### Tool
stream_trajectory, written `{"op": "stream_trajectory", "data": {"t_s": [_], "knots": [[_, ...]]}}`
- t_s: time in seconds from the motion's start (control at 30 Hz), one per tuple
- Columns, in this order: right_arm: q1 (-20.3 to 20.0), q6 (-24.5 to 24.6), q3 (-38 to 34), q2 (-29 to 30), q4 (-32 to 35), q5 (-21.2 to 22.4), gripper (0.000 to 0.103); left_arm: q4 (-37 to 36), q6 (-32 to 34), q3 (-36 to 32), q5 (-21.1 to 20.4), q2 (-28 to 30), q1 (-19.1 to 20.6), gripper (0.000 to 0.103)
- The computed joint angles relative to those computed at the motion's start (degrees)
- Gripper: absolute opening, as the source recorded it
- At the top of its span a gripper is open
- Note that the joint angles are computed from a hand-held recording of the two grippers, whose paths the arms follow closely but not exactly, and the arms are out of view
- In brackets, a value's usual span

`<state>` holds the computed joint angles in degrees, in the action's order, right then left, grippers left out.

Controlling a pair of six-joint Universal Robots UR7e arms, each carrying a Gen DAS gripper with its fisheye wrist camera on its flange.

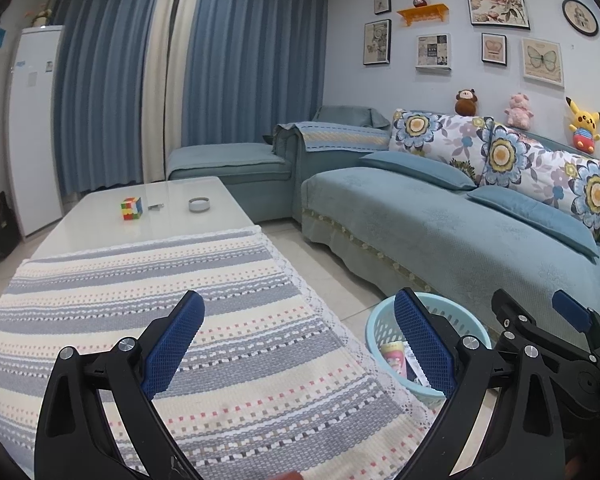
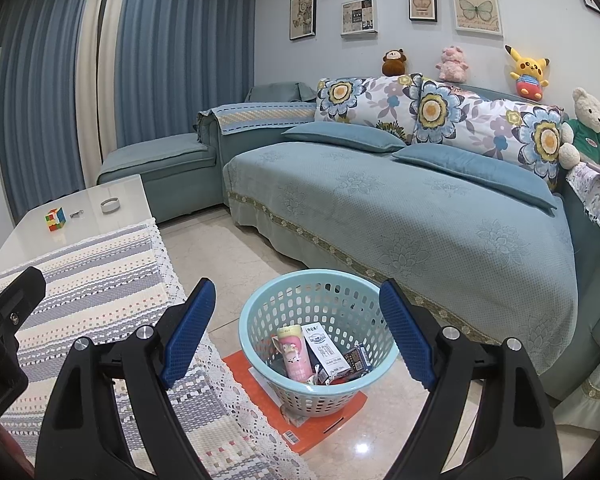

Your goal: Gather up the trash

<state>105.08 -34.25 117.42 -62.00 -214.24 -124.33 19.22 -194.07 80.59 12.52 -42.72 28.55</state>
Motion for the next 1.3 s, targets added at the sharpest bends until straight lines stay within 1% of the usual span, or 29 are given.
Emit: {"op": "stream_trajectory", "data": {"t_s": [0.13, 0.53, 0.63, 0.73, 1.3], "knots": [[-0.3, 0.0, 0.4, -0.3, -0.1, 0.2, 0.080, 1.6, -2.1, -0.4, -0.5, 0.5, 0.0, 0.093], [-0.5, -0.4, 0.6, -0.4, -0.3, 0.3, 0.080, 4.0, -3.2, -1.7, -1.5, 1.7, -0.3, 0.093], [-0.5, -0.4, 0.6, -0.4, -0.2, 0.3, 0.080, 6.8, -5.2, -3.0, -3.1, 3.1, -0.4, 0.093], [-0.5, -0.4, 0.7, -0.5, -0.2, 0.3, 0.080, 8.3, -6.1, -3.6, -3.5, 3.6, -0.4, 0.093], [-0.5, -0.4, 0.6, -0.5, -0.3, 0.2, 0.080, 6.7, -3.9, -3.2, -3.8, 3.2, -0.3, 0.093]]}}
